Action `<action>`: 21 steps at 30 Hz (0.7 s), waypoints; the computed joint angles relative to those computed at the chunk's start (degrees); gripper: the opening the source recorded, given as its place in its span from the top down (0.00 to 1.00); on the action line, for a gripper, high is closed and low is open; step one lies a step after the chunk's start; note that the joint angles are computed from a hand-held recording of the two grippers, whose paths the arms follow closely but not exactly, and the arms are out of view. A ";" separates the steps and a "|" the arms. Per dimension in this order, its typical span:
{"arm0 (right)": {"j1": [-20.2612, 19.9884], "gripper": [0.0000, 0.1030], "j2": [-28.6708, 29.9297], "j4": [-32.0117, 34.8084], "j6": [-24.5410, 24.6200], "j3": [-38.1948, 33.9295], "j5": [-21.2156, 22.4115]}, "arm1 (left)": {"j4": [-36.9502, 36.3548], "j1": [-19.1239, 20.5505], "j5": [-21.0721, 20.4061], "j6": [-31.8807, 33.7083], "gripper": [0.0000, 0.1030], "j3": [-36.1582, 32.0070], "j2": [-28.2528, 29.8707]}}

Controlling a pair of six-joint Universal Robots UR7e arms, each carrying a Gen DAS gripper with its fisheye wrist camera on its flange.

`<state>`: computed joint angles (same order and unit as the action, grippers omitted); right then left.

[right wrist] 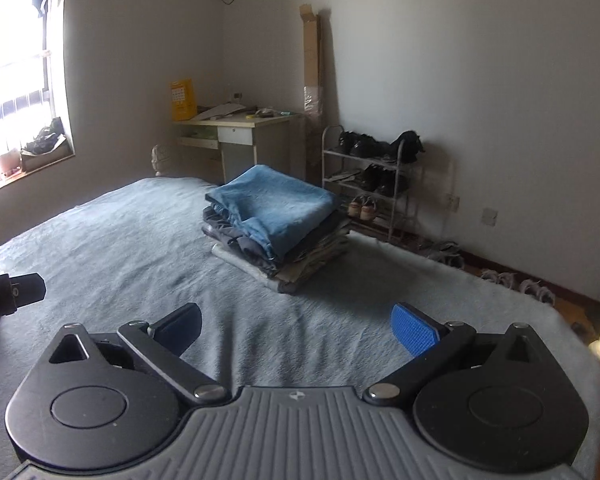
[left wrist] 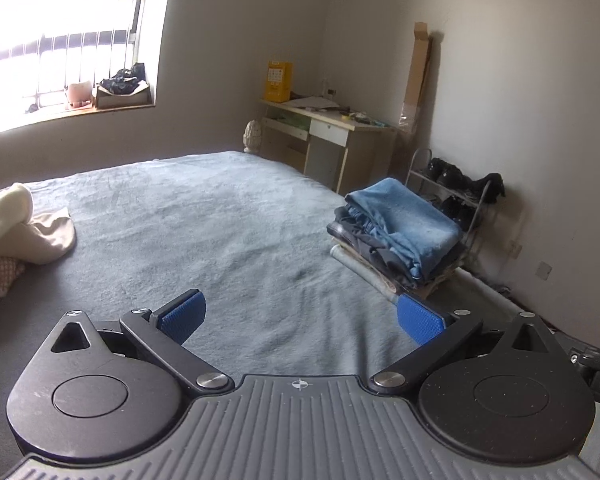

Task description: Fold clothes

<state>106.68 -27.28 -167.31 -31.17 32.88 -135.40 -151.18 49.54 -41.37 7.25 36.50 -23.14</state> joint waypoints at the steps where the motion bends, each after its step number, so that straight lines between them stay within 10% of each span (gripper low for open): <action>1: 0.08 0.00 0.06 -1.27 -1.52 0.23 0.03 | 2.44 0.15 -0.39 -1.67 0.00 -0.19 -0.11; 21: 1.45 0.00 3.83 -7.07 -10.83 -3.90 -1.78 | 3.25 -1.15 4.28 0.29 0.00 3.14 -1.25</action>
<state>108.13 -23.45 -174.38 -42.01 28.97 -137.19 -147.93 48.38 -37.10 7.54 39.64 -24.38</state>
